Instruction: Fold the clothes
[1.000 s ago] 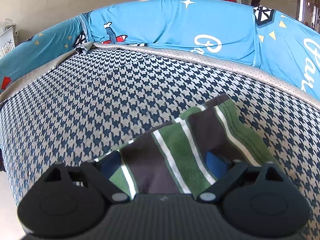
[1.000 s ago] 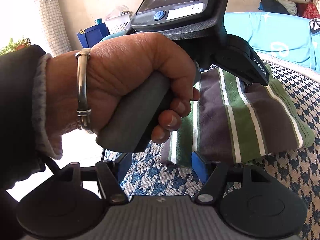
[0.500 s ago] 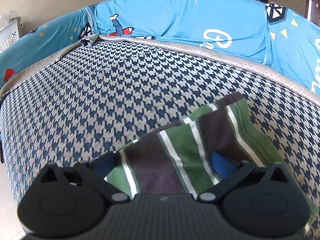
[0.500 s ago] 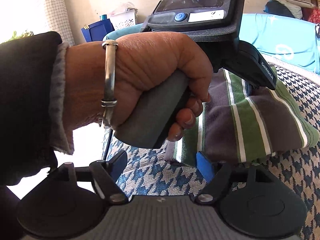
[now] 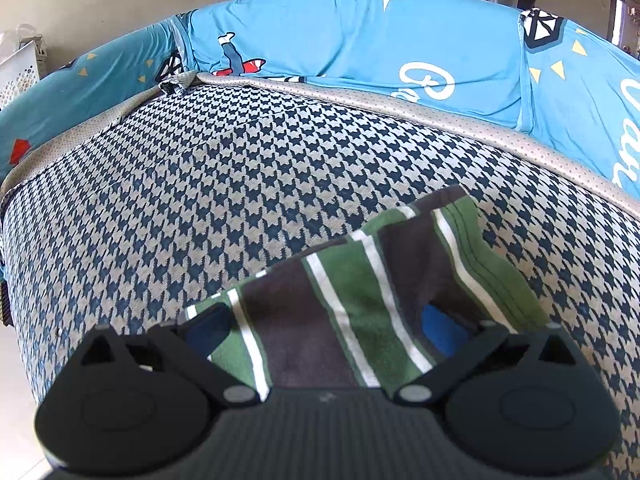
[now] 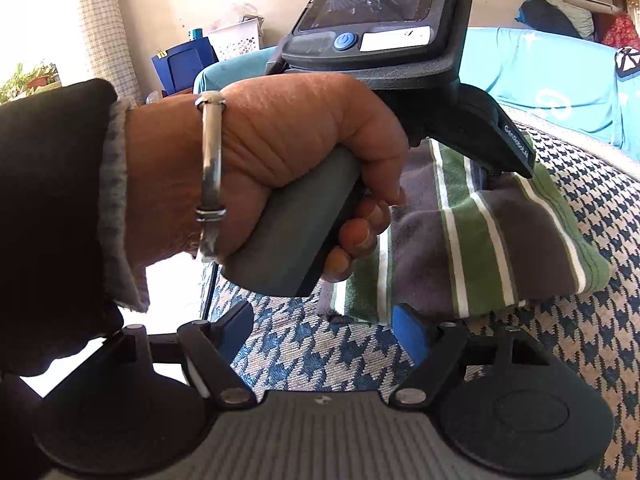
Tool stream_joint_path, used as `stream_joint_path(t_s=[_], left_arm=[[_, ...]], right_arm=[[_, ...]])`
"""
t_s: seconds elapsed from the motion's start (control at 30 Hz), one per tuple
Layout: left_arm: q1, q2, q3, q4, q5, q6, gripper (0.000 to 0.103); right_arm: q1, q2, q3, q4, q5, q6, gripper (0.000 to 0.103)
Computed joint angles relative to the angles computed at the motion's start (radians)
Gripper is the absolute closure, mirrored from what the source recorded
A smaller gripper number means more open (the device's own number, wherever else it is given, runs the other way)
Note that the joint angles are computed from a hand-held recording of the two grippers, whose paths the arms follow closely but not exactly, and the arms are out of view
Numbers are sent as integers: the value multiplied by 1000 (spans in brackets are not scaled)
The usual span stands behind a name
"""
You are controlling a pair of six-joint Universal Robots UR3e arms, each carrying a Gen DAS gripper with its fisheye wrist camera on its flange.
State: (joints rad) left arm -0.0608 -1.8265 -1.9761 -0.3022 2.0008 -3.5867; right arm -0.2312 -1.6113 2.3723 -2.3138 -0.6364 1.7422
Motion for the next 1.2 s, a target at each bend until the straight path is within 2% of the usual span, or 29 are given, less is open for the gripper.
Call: stream_joint_path(t_s=[0.3,0.43,0.6,0.77,0.97,1.1,1.2], left_arm=[[-82,24,-4,-8,12,1,1],[-111,7,12,-17,29,1,1],[-113,-21,26,-16,26,-7,1],[-116,-58,51,-16,36,-9,1],[-117,-102,89,-21,47,-18,0],[-114,-113,102,-26,45,-27,0],[-116,-98,99,-36,48,-32,0]], right_arm=[[-148,-223,30,152,-52,-41,26],[-230,-347,8,360,-81,-143,26],[-304,-488,29,442,-135,-160,26],[-314,-476,17,401,-161,-90,26],[-272,-352,13,178,-207,158,25],[-276,-293,-33,177,-210,276,25],[-292,-282,-55,202,-195,315,25]])
